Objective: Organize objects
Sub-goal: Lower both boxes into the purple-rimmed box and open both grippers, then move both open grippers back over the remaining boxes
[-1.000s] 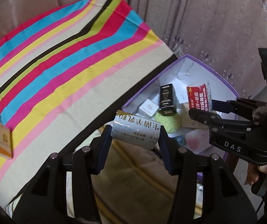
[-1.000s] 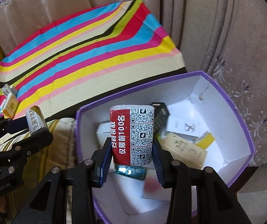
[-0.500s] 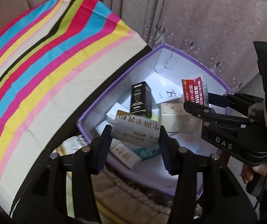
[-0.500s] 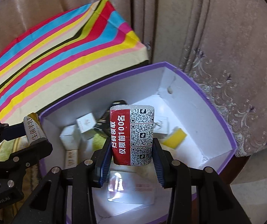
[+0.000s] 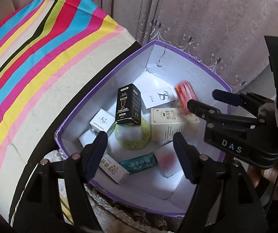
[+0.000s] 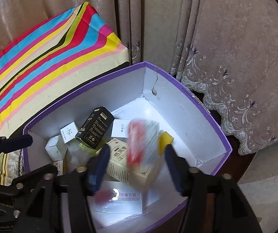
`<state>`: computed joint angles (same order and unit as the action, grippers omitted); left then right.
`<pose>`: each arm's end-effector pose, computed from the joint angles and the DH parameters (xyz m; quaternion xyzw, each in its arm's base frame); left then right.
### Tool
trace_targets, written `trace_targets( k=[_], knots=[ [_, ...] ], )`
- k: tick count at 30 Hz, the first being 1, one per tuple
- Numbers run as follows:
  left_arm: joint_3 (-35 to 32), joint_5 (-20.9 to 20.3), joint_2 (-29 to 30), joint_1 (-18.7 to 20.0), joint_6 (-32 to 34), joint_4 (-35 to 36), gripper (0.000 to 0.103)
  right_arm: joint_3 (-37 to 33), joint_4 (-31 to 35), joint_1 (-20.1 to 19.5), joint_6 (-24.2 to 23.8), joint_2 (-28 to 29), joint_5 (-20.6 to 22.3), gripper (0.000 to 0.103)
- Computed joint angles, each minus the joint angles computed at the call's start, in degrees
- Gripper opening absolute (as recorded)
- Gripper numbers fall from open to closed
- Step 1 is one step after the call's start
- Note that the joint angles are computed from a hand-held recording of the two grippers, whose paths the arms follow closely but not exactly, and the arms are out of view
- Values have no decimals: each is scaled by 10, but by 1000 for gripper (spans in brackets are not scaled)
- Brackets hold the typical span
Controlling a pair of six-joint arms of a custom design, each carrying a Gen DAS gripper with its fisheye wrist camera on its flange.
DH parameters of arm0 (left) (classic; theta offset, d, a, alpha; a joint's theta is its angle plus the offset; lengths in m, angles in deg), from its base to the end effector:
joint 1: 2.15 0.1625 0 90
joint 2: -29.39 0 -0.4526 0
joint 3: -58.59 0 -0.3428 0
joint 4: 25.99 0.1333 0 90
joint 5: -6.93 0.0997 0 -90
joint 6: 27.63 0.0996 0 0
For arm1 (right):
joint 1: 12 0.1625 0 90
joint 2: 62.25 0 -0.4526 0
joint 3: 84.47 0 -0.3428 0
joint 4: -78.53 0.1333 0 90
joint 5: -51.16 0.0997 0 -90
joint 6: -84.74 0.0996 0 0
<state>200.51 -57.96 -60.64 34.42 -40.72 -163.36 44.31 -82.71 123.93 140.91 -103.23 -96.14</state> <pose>-0.1392 -0.3219 0.2476 0.3443 0.9126 -0.0869 0.2027 0.3470 -0.2671 0.0368 -0.0087 -0.8711 0.2895 0.3965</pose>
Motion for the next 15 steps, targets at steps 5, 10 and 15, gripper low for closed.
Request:
trace_targets(
  k=[5,10,15],
  knots=[
    [-3,-1,-5,4,-4,6,73,-6,5,3,-3,1,2,67],
    [-5,-1,-21,5,-6,17,73,-15,13,8,-4,4,3,69],
    [-6,4,-49,9,-11,34,73,-30,21,17,-13,9,4,70]
  ],
)
